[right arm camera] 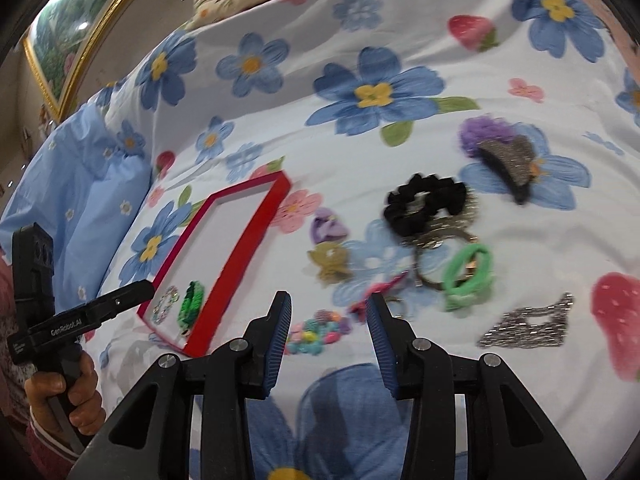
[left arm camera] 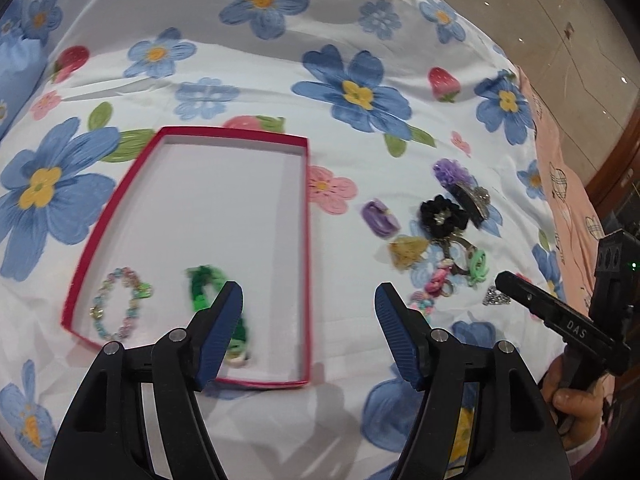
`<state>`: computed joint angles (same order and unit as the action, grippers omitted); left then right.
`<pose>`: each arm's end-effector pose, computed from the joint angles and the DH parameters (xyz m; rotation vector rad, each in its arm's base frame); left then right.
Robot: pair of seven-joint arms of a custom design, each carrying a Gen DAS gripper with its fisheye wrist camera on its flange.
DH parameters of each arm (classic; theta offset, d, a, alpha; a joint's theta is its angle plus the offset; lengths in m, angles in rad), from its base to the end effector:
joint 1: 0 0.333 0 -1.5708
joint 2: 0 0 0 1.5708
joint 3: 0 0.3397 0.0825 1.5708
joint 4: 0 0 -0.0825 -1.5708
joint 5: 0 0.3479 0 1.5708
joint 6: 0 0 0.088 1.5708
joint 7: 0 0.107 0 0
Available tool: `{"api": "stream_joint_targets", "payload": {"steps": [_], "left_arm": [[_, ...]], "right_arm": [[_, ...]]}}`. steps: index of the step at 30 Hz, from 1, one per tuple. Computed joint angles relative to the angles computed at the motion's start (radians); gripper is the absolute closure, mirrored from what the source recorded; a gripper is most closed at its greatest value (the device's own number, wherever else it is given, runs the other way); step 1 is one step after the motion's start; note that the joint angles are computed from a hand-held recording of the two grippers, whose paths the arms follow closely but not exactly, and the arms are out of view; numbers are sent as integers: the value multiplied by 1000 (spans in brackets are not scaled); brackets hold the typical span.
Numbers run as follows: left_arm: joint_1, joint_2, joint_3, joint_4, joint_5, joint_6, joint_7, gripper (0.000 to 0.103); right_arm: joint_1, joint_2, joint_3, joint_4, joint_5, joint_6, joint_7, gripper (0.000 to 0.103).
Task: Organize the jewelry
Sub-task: 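Move both open tools back toward the jewelry pile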
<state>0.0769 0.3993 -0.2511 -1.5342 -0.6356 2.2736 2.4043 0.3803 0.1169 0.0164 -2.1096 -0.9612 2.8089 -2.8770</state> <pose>0.6732 -0.1030 0.5089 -1.3214 2.6121 -1.1024 0.5082 0.2554 0.4568 -1.1260 2.1543 -0.4500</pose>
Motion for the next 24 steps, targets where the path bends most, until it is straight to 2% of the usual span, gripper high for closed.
{"api": "stream_joint_targets", "payload": {"steps": [12, 18, 24], "left_arm": [[-56, 54, -22, 75, 55, -30, -42, 34], [-94, 130, -35, 172, 103, -65, -108, 35], [-149, 238, -43, 323, 179, -115, -186, 35]], "right_arm": [[-54, -39, 1, -50, -34, -14, 44, 61], [-83, -25, -16, -53, -33, 2, 52, 61], [-105, 20, -41, -33, 35, 35, -10, 61]]}}
